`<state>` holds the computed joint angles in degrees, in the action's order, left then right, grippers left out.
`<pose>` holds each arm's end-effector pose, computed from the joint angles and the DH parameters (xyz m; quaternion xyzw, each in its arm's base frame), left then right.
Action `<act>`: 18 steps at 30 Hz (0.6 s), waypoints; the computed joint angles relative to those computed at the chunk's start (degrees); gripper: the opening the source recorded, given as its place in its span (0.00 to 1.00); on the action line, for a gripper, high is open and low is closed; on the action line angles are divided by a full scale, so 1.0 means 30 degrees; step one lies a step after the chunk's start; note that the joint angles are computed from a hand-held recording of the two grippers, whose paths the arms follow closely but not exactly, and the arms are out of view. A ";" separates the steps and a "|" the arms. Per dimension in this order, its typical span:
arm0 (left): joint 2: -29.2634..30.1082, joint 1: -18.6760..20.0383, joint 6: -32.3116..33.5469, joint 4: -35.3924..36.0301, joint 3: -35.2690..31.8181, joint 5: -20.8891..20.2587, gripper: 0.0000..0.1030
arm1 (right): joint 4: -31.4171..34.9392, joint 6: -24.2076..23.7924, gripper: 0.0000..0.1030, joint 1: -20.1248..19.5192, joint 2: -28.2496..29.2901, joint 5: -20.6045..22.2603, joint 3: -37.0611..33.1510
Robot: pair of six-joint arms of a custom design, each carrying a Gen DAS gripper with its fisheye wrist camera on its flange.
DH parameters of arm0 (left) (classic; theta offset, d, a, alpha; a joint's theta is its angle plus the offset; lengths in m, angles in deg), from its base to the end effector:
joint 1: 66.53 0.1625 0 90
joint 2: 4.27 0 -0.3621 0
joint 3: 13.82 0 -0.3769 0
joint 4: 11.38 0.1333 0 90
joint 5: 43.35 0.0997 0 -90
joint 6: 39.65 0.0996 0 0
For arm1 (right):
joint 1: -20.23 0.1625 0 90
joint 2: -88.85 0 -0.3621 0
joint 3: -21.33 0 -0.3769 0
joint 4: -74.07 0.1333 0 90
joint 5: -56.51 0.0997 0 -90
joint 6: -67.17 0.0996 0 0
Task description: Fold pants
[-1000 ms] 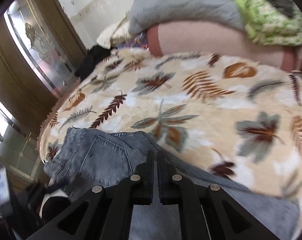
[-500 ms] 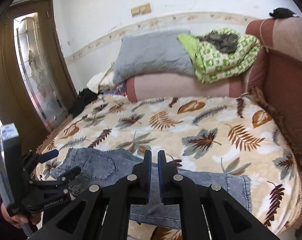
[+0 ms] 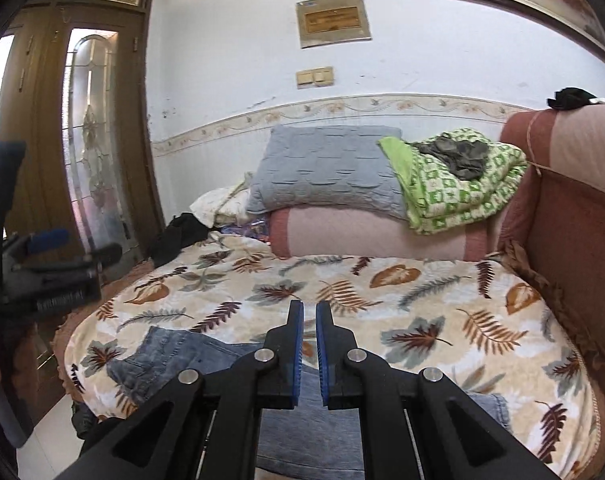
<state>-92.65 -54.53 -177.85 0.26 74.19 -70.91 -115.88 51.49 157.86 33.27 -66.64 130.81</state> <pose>-0.2693 -0.2838 0.4381 0.0747 0.6702 -0.5179 0.5263 0.4639 -0.3164 0.1706 0.3679 -0.8094 0.4327 0.1492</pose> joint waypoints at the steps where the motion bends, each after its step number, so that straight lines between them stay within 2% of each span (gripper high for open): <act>1: 0.0001 -0.0085 -0.0405 0.0370 -0.0082 -0.0160 0.87 | -0.0091 -0.0059 0.07 0.0058 0.0090 -0.0022 -0.0029; 6: -0.0113 -0.0322 -0.1273 0.1046 -0.0166 -0.0573 0.87 | -0.0079 -0.0052 0.07 0.0173 0.0091 -0.0200 -0.0079; 12: 0.0049 -0.0186 -0.0313 0.0352 -0.0115 -0.0401 0.87 | -0.0192 -0.0020 0.07 -0.0095 -0.0437 -0.0764 0.0268; 18: 0.0634 0.0091 0.0979 -0.0787 -0.0184 0.0060 0.87 | -0.0734 0.0460 0.07 -0.1153 -0.1995 -0.1449 0.1535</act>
